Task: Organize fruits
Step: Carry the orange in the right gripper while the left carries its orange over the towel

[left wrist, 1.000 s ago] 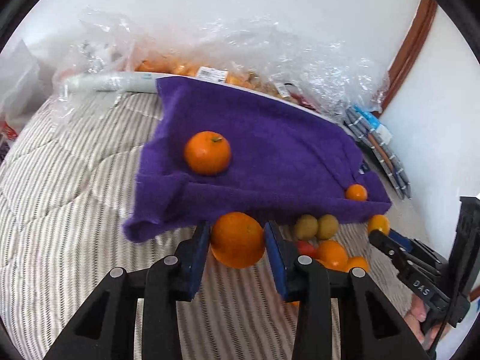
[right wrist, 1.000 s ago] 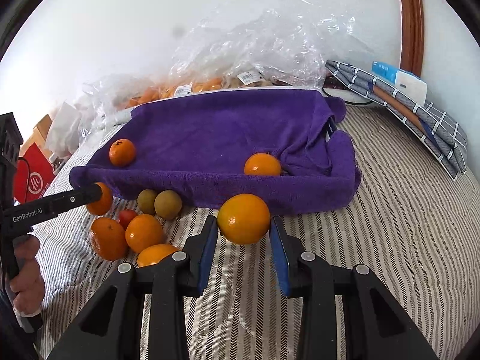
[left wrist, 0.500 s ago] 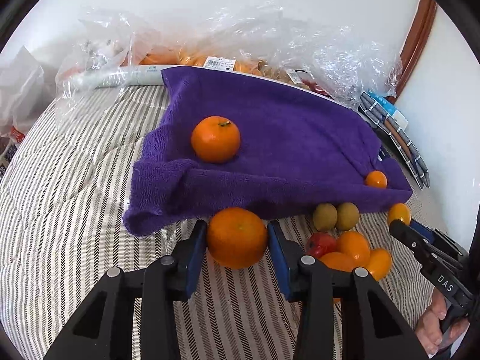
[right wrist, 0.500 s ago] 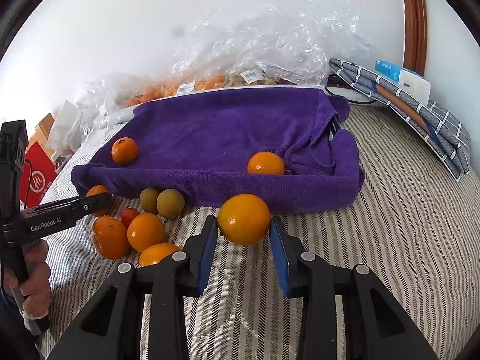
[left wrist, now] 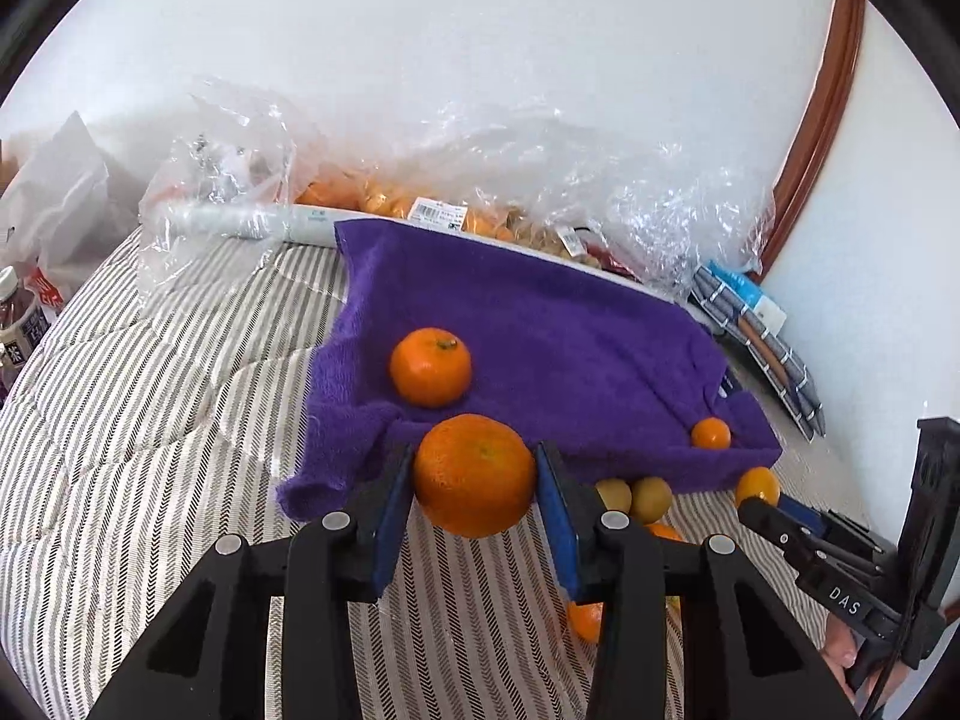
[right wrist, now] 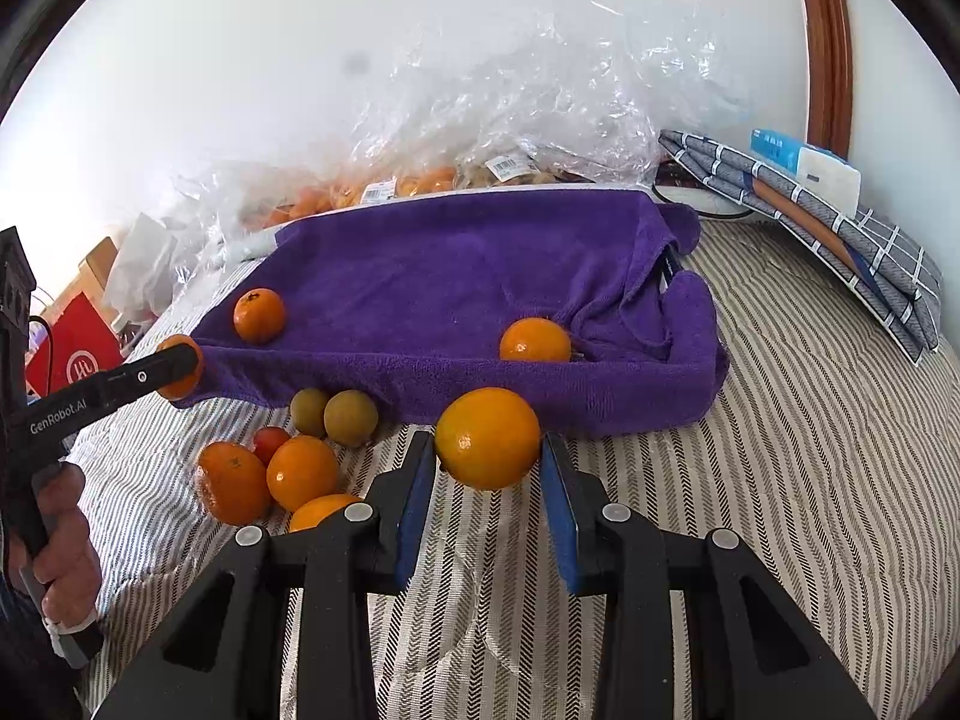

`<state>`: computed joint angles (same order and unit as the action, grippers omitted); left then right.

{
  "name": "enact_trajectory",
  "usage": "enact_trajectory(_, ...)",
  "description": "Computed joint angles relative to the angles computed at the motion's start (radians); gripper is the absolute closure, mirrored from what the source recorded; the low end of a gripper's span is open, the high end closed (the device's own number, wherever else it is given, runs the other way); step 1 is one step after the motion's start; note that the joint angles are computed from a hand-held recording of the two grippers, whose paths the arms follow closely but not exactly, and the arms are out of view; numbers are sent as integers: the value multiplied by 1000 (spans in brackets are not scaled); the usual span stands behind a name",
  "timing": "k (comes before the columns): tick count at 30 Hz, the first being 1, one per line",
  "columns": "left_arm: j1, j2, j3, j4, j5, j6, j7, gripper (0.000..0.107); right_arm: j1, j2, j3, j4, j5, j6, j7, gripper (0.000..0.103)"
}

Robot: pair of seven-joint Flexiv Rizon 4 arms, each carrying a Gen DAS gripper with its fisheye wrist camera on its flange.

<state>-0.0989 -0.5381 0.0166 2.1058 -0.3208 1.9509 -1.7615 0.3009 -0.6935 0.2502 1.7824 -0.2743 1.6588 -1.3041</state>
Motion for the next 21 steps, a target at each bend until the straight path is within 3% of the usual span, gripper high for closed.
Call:
enact_trajectory(10,-12,0,17,12,-24,47,-23,69,28,16,-42,24,11,49,30,68)
enact_trajectory(12,-18,-1,23,13,-32,52,-19,68,-18,11,10,11,2,33,26,68)
enact_trajectory(16,41,10,-31,31,20,109,-59,68,-43,14,33,-18,-8,17,14,68)
enact_trajectory(19,17,16,-16,10,-7,85,-50,69,-21,18,1,-50,-20,17,2,68)
enact_trajectory(21,71,18,-66,-22,28,43,-66,68,-17,12,-6,-79,-27,8,-6,68)
